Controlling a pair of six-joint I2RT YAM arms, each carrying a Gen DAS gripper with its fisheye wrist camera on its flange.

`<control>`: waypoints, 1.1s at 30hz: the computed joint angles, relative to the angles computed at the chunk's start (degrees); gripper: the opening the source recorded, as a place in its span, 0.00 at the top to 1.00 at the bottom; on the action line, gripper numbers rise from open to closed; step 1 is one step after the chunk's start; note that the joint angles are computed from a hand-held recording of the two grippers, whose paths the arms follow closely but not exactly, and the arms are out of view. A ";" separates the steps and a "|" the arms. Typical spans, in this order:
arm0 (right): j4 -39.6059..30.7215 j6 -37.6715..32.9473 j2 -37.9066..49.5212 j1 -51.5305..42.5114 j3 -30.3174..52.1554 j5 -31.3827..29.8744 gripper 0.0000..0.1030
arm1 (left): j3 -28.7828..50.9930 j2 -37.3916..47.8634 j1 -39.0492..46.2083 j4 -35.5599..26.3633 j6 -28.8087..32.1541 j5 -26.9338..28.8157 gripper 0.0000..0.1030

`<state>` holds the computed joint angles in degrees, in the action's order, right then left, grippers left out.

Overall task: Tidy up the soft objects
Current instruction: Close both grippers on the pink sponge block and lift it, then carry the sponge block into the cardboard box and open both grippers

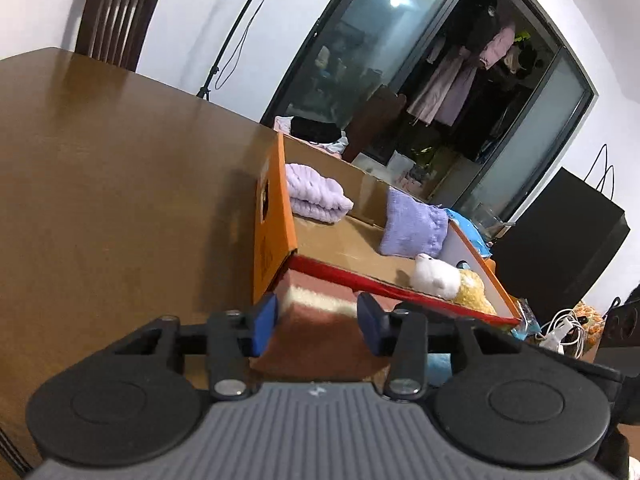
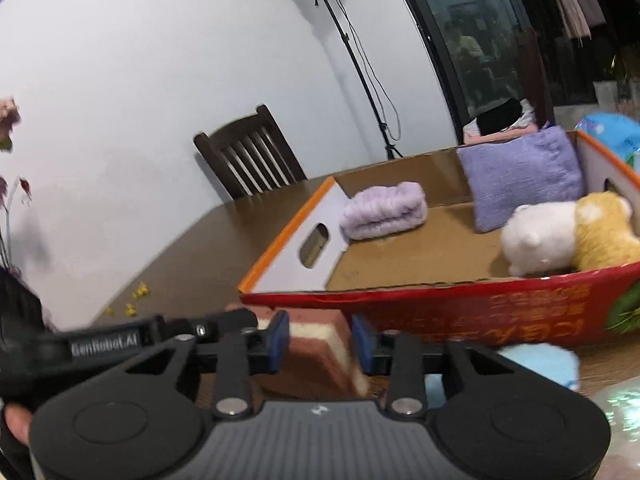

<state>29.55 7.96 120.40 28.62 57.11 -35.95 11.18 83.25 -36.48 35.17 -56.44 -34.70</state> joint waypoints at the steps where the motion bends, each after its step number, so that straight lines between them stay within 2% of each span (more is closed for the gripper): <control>1: -0.01 0.14 -0.91 0.25 -0.88 0.43 0.78 | -0.75 -2.74 -1.89 -2.01 -1.30 -1.58 0.60; 4: 5.01 -2.09 -7.58 -0.34 -9.78 -0.47 0.78 | -1.05 -12.49 -15.02 -13.89 -6.74 -13.48 0.61; 6: 7.85 -3.37 -13.41 -2.11 -16.52 -3.49 0.79 | 0.36 -16.20 -25.74 -23.47 -15.15 -21.50 0.61; 8: 10.03 -3.55 -20.17 -4.68 -24.38 -6.61 0.79 | 5.49 -12.07 -36.51 -36.30 -29.20 -28.28 0.61; 10: 10.21 -6.51 -27.14 -7.82 -31.97 -9.51 0.79 | 11.34 -4.07 -43.80 -44.40 -40.34 -31.51 0.61; 11: 9.94 -8.91 -30.64 -9.85 -36.01 -10.71 0.79 | 14.10 0.61 -46.63 -46.32 -44.00 -31.95 0.61; 13: 8.42 -13.47 -35.87 -14.05 -42.15 -12.04 0.79 | 18.42 9.19 -49.67 -46.15 -45.62 -32.19 0.60; 15: 5.80 -19.20 -37.54 -18.79 -45.89 -14.12 0.79 | 19.78 14.93 -51.54 -41.48 -44.56 -30.16 0.60; 18: -2.67 -29.95 -37.00 -27.37 -48.20 -18.50 0.78 | 19.78 18.61 -53.78 -34.58 -43.03 -27.75 0.59; 19: -8.59 -34.68 -37.78 -30.62 -48.05 -20.39 0.76 | 20.13 19.05 -54.70 -34.11 -42.92 -26.88 0.58; 20: -14.52 -39.33 -38.68 -33.29 -47.70 -21.25 0.75 | 20.72 19.58 -55.85 -34.78 -43.87 -26.79 0.57; 22: -24.56 -48.31 -39.68 -38.45 -46.79 -23.98 0.75 | 20.79 19.40 -58.12 -35.65 -44.65 -27.55 0.44; 24: -30.56 -53.46 -38.62 -41.96 -45.32 -26.68 0.75 | 22.10 19.09 -58.47 -41.25 -48.30 -28.05 0.42; 26: -25.67 -49.02 -37.69 -41.91 -46.26 -26.60 0.71 | 21.50 17.64 -57.89 -42.27 -49.56 -27.90 0.42; 29: -19.99 -43.62 -35.60 -39.87 -46.78 -25.22 0.71 | 21.85 17.51 -57.06 -43.23 -49.76 -26.53 0.42; 30: -17.14 -40.86 -34.84 -38.49 -47.17 -23.84 0.71 | 21.56 18.07 -56.14 -41.16 -48.34 -25.65 0.42; 32: -12.29 -36.13 -32.61 -35.70 -47.43 -21.39 0.71 | 19.84 18.20 -55.64 -37.48 -47.95 -24.17 0.49; 33: -10.41 -34.64 -31.02 -34.89 -47.30 -20.82 0.71 | 18.75 18.25 -54.90 -34.61 -46.85 -23.23 0.56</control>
<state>19.14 -26.68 89.38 -6.26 9.81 -56.77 29.93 101.50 -91.39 0.56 -103.28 -57.93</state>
